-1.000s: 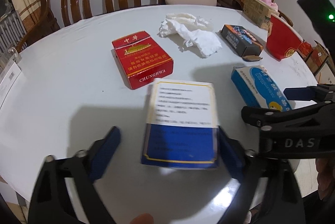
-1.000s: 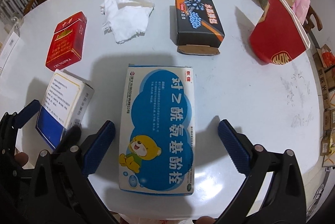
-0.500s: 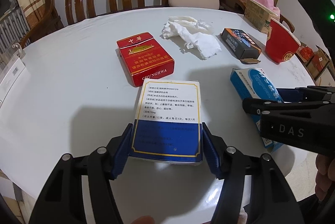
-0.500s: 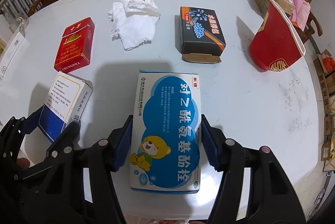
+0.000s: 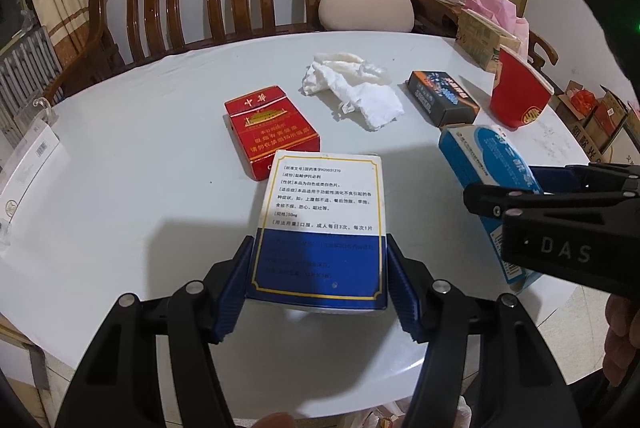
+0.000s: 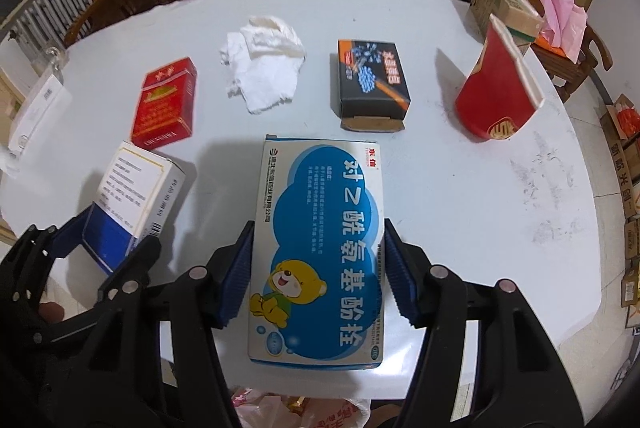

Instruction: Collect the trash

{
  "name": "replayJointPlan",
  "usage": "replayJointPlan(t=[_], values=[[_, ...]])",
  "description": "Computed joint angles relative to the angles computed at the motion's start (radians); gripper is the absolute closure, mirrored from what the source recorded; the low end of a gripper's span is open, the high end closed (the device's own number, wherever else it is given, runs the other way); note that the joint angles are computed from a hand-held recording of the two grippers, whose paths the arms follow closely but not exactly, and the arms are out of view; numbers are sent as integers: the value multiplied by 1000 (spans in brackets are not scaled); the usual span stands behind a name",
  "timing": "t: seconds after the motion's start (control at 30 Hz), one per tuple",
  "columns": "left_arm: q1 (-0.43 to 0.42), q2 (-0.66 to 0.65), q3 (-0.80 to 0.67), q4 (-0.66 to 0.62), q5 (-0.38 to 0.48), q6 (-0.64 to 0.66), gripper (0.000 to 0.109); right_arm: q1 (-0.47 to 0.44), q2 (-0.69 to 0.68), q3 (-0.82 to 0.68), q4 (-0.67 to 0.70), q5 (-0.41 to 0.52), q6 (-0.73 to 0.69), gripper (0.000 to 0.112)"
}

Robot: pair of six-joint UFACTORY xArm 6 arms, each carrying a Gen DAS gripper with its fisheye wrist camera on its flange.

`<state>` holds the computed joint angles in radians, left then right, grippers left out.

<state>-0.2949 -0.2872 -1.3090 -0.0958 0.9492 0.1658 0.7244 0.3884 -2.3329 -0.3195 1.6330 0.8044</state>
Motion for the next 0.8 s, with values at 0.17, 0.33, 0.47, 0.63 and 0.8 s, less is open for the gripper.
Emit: replayJointPlan(t=[0.17,0.33,0.47,0.63,0.8], values=[[-6,-25,2,6,7,-7,48,16,-23,-2,-19,2,6,54],[-13,-45,0,13,14,-19,48,26,-25,-32,-33,21,2,54],[-18,-67,3,20,13,-25,48,41,-33,-45,-49,29,8,54],[-20,-96,4,24,19,-32,48,62,-36,-77,-73,42,10,54],[-23,-131,10,24,26,-39,48,96,-35,-134,-109,63,4,54]])
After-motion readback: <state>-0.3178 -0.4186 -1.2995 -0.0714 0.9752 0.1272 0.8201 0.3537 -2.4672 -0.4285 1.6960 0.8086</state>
